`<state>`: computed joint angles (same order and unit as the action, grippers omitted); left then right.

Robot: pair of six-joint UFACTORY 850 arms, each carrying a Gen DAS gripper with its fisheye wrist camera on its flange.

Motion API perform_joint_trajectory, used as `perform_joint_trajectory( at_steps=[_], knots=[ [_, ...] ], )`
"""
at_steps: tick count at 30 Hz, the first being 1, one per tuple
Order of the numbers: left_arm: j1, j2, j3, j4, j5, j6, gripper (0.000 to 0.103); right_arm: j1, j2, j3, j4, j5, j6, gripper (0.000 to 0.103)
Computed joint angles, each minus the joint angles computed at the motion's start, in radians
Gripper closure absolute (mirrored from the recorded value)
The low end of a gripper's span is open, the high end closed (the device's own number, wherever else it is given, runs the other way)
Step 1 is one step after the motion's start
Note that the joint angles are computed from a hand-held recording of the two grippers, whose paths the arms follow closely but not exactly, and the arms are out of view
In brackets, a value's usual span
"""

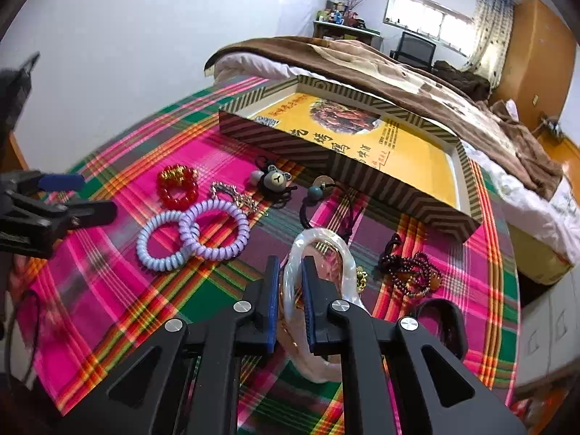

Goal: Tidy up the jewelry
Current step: 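Lower the right gripper onto the clear heart-shaped hair clip and close, then grasp the red bead bracelet with the left gripper while the right lifts the clip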

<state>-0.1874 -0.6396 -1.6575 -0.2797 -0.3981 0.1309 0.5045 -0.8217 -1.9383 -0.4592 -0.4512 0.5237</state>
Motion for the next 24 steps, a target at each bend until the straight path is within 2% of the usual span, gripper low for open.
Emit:
perform_joint_trajectory(
  at_steps=[9,11,24],
  knots=[
    [-0.005,-0.049,-0.077,0.012,-0.008,0.017,0.001,-0.011,0.067,0.094,-0.049,0.076,0.138,0.091],
    [-0.007,-0.077,-0.12,0.035,-0.031,0.003,0.005,-0.012,0.083,0.116,-0.07,0.091,0.174,0.091],
    [-0.033,-0.222,-0.336,0.208,-0.121,-0.101,0.008,-0.014,0.117,0.159,-0.121,0.135,0.25,0.095]
  ],
)
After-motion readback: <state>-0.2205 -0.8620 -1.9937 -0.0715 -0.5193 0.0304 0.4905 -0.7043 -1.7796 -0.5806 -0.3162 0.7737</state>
